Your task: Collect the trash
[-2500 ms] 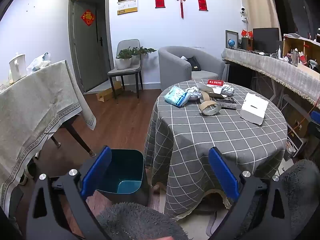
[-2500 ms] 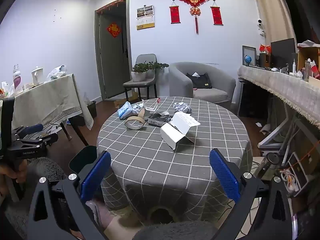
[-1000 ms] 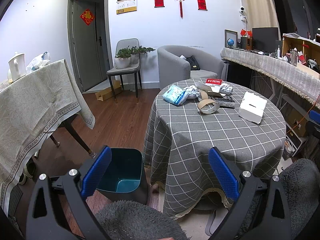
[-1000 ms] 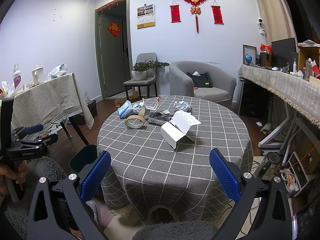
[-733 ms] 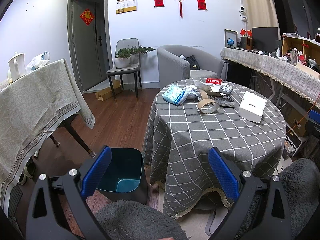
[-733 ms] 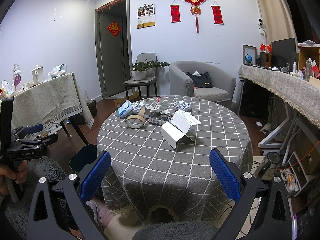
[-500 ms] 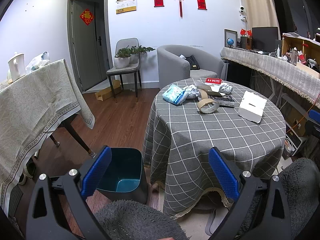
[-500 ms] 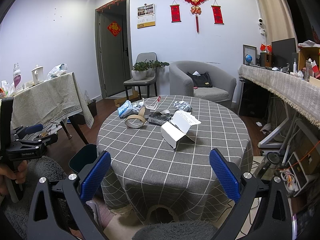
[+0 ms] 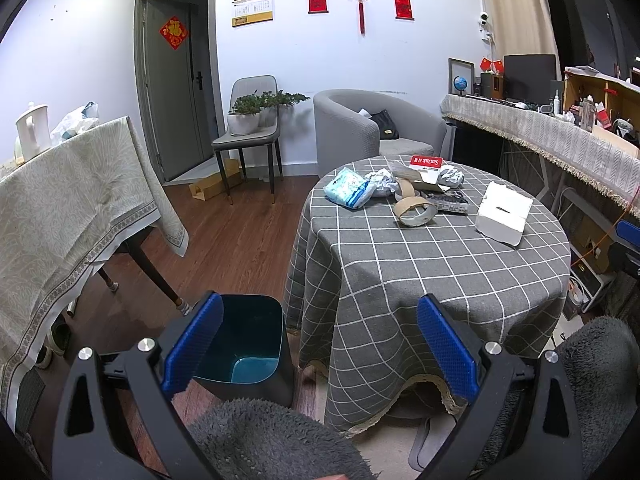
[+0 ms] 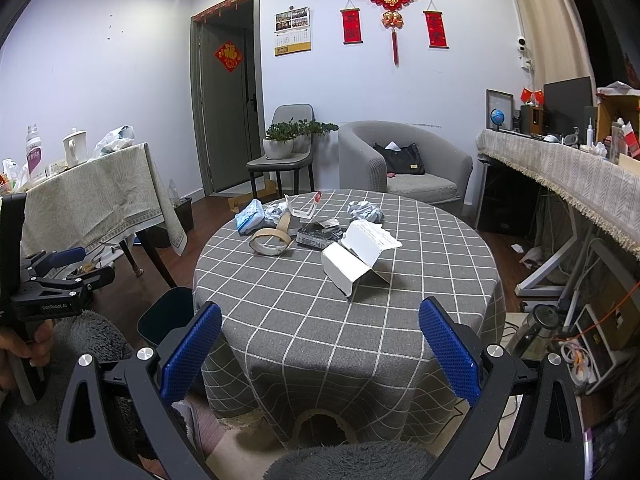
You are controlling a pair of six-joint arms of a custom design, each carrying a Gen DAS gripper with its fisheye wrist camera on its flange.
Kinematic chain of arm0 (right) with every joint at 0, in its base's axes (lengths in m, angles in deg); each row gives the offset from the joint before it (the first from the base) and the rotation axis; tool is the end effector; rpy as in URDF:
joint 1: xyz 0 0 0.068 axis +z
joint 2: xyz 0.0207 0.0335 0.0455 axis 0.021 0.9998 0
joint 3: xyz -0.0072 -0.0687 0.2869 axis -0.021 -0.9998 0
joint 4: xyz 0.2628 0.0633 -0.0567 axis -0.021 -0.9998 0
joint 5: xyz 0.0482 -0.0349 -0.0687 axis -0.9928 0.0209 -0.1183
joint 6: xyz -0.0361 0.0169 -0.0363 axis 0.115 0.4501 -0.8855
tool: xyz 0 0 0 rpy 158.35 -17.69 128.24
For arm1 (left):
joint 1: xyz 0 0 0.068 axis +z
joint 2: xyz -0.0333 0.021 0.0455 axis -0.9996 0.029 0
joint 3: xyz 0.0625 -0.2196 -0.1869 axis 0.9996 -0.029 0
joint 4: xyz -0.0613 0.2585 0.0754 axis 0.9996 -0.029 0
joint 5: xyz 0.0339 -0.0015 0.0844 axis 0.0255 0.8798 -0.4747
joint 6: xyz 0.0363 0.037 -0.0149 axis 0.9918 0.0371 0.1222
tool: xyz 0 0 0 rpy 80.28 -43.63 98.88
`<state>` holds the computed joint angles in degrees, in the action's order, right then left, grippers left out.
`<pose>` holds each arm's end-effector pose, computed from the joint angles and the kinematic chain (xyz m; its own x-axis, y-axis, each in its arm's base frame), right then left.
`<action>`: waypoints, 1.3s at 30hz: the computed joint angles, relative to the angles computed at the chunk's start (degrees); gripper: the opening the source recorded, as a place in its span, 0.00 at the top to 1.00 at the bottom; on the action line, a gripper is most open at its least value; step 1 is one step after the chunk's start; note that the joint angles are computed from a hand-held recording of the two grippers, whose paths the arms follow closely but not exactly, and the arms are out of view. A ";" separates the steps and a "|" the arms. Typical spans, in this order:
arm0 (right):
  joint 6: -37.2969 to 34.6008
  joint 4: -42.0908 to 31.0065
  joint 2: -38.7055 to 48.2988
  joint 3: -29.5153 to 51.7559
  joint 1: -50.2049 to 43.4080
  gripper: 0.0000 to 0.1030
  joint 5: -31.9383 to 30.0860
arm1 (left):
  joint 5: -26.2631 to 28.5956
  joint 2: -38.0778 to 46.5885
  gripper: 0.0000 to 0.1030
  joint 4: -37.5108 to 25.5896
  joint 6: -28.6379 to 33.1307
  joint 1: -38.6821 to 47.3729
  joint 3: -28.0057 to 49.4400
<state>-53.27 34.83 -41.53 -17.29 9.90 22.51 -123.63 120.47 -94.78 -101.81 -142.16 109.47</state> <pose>0.1845 0.0310 0.3353 -0.4128 -0.0223 -0.9105 -0.2033 0.9767 0.0683 0.2007 -0.2346 0.3509 -0.5158 0.0876 -0.8522 0.0808 0.9953 0.0534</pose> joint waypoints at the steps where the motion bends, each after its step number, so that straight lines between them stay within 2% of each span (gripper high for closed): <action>1: -0.01 -0.03 -0.01 0.02 0.04 0.03 0.04 | 0.15 -0.06 0.04 0.11 0.19 0.25 -0.01; 8: 0.07 -0.36 0.03 0.36 0.10 0.03 0.10 | -0.14 0.50 0.04 0.57 -1.32 -0.46 -0.81; 22: 0.00 -0.85 0.26 0.83 -1.27 0.03 -1.11 | 2.75 -1.50 0.05 1.87 1.08 1.64 -0.05; 26: 0.95 -1.57 2.64 2.87 -2.07 0.03 -2.87 | 4.56 -0.57 0.15 3.00 1.83 3.04 1.01; 28: 1.01 -1.82 4.10 3.94 -2.63 0.03 -3.05 | 5.99 0.15 0.15 3.75 2.63 3.90 1.56; 30: 1.90 -1.88 5.75 4.98 -3.79 0.06 -4.66 | 7.59 1.13 0.17 4.73 3.92 4.72 2.15; 34: 3.63 -1.36 9.38 6.90 -6.79 0.18 -8.59 | 11.63 3.57 0.22 6.72 6.01 6.63 3.12; 39: 4.52 0.62 14.47 8.99 -9.80 0.24 -12.39 | 16.37 6.79 0.30 9.21 8.33 9.35 4.33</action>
